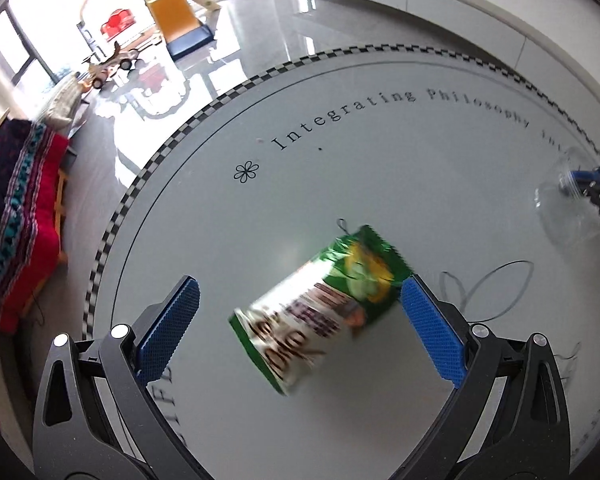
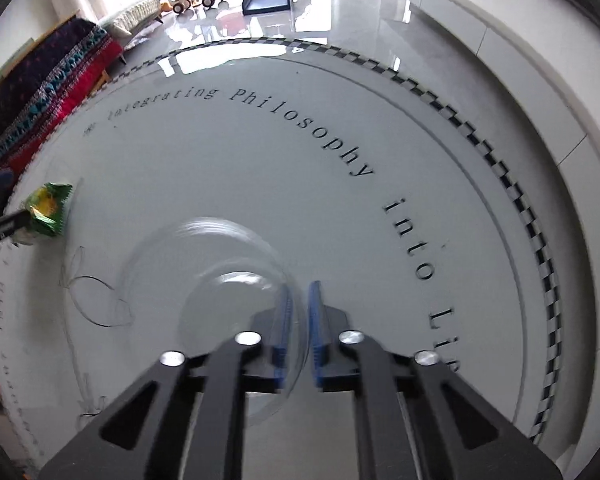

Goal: Collect trash
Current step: 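Grasp the green chip bag with the left gripper while the right grasps the clear bowl rim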

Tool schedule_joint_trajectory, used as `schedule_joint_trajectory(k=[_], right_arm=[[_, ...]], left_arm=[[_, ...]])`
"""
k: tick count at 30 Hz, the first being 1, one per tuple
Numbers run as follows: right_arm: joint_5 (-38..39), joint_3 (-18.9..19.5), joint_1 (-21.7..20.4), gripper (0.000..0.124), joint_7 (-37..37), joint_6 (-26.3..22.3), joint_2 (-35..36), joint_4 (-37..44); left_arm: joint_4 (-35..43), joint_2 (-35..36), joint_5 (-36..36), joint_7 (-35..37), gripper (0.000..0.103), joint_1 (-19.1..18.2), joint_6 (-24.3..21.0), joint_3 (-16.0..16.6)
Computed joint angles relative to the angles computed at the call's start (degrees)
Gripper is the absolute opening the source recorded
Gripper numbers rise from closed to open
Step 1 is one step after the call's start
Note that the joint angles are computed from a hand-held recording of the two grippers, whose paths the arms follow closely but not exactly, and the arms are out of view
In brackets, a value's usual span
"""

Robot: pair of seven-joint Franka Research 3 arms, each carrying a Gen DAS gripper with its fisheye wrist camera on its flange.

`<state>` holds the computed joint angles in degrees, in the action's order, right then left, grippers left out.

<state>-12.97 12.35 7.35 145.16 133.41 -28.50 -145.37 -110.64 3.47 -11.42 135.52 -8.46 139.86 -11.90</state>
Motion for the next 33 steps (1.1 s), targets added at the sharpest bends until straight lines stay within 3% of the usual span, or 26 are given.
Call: schedule_joint_trajectory(k=[5,7,10,13,16,18,20,25,33], right_arm=[[-0.3,0.4,0.5,0.008,-0.1,0.0,-0.2,-0.2],[-0.4,0.5,0.6,0.008,-0.1,0.0,-0.3,-0.3],[-0.3,0.4,0.7,0.008,-0.1,-0.1,-0.4,-0.2],[-0.7,0.8,0.6,0.008,0.3,0.0,0.1,0.1],[-0.7,0.8,0.8,0.008,0.4,0.1,0.2,0.1],[-0.7,0.8,1.0,0.008,0.5,-0.2,0.0,0.1],[-0.5,0.9,1.2,0.008,0.6,-0.6,-0.2,0.0],[0.1,1.1,2.0,0.008,0.9,-1.0,-1.0,-0.1],[1.6,3.2,4.1,0.008,2.4,-3.8,-4.2,0.3]], left_arm=[[2.3,1.7,-3.7,9.0,0.098,1.1,-2.6,-0.5],[4.1,2.5,-4.6,11.5,0.098,1.3,-6.4,-0.6],[6.1,4.2,0.1,10.8,0.098,0.7,-11.2,-0.7],[4.1,4.3,6.2,8.5,0.098,-0.3,-8.9,-0.7],[1.8,3.7,6.0,6.1,0.096,-0.4,-4.3,-0.9],[-1.7,1.9,4.1,4.2,0.086,-0.4,3.1,-1.2],[-3.1,0.8,1.5,2.9,0.065,-0.4,5.3,-1.4],[-9.1,-2.6,8.7,-7.9,0.064,-2.2,11.5,-0.9],[-12.2,-6.4,6.1,-16.5,0.061,-2.8,8.5,0.7]])
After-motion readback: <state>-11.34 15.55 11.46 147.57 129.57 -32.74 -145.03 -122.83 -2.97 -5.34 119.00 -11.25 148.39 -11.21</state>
